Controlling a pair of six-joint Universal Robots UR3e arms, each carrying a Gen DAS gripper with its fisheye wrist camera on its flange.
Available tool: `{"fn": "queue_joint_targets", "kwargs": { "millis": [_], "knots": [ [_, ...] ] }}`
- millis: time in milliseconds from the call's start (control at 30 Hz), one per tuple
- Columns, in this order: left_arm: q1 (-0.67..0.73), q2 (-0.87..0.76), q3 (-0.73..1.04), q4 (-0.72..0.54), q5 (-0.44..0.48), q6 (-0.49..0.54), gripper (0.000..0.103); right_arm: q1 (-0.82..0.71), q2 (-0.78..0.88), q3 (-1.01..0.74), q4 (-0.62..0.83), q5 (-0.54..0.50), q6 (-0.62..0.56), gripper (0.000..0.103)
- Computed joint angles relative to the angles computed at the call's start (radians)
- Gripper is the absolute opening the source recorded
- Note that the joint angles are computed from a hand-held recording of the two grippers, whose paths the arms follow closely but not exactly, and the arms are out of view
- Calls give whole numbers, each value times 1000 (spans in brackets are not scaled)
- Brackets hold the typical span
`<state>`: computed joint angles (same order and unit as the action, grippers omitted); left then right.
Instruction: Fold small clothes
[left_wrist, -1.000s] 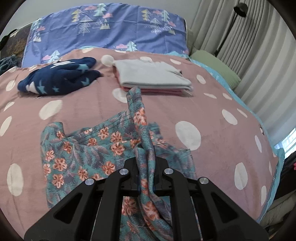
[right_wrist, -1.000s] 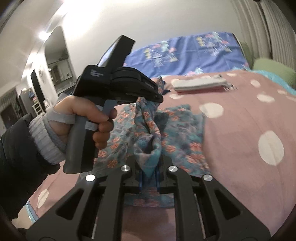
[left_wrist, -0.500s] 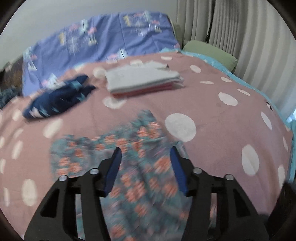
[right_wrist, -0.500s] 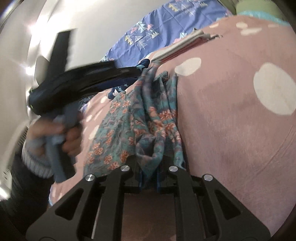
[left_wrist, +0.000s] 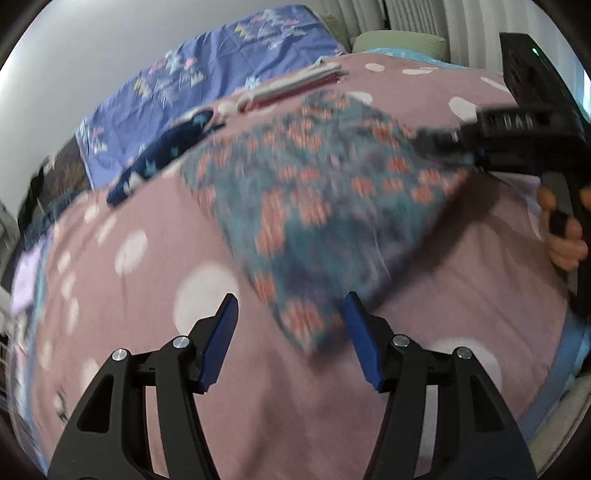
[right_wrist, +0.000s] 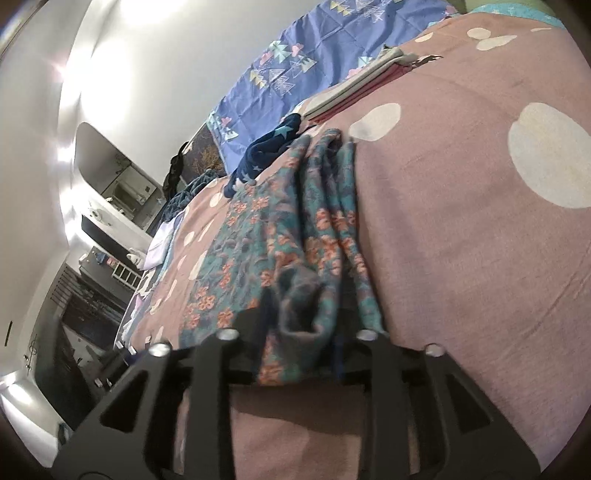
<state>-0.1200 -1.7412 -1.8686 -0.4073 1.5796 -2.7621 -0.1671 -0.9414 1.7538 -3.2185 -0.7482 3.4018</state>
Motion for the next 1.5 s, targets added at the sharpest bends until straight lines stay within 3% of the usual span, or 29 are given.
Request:
{"fn": "queue_joint_targets", "kwargs": {
  "millis": [67,133,167,267,400,500,600,700,733,767,833,867,967,1033,1100,1133,1167,1267,1367,1500],
  "knots": [
    [24,15,-37,12,-30,-19,60,21,-15,-2,8,-26,-29,50],
    [40,13,-57,36,-48,-39,60,45,-38,5,16,-75,-57,52],
    [46,10,-63,49,-57,-45,60,60,-44,1,23,-111,-66,48],
    [47,-19,-54,86,-54,-66,60,71,-56,0,20,-194,-24,11],
    [63,-13,-73,125,-74,-81,60,-25,-52,57,-55,-75,77,10],
    [97,-2,-99,134,-107,-77,62,-29,-66,75,-3,-135,56,12],
    [123,14,-130,144,-141,-90,62,-58,-82,112,-3,-101,53,13],
    [139,42,-147,130,-170,-90,59,-41,-145,140,-10,-177,28,13],
    [156,66,-150,104,-207,-93,46,-33,-169,156,-28,-194,16,13],
    [202,110,-146,32,-319,-104,27,-24,-189,162,-40,-200,2,13],
    [270,171,-154,-23,-510,-110,21,4,-207,139,-29,-194,-60,20],
    [274,183,-152,0,-551,-115,21,35,-200,107,-16,-204,-101,23],
    [208,109,-78,86,-510,-126,21,109,-142,3,44,-258,-137,23],
    [173,17,-10,66,-455,-128,21,152,-86,-80,133,-331,-131,20],
    [119,-87,50,42,-322,-126,21,166,-48,-128,211,-399,-117,0],
    [109,-130,57,40,-290,-111,21,155,-35,-117,200,-386,-115,0],
    [129,-132,22,86,-325,-102,22,146,-35,-115,200,-368,-118,0],
    [156,-124,39,33,-374,-97,23,188,-50,-123,233,-451,-192,0],
    [146,-132,38,50,-355,-95,23,211,-50,-146,263,-488,-211,0],
    [143,-113,11,74,-347,-93,23,187,-85,-99,210,-449,-190,2]
  ]
}}
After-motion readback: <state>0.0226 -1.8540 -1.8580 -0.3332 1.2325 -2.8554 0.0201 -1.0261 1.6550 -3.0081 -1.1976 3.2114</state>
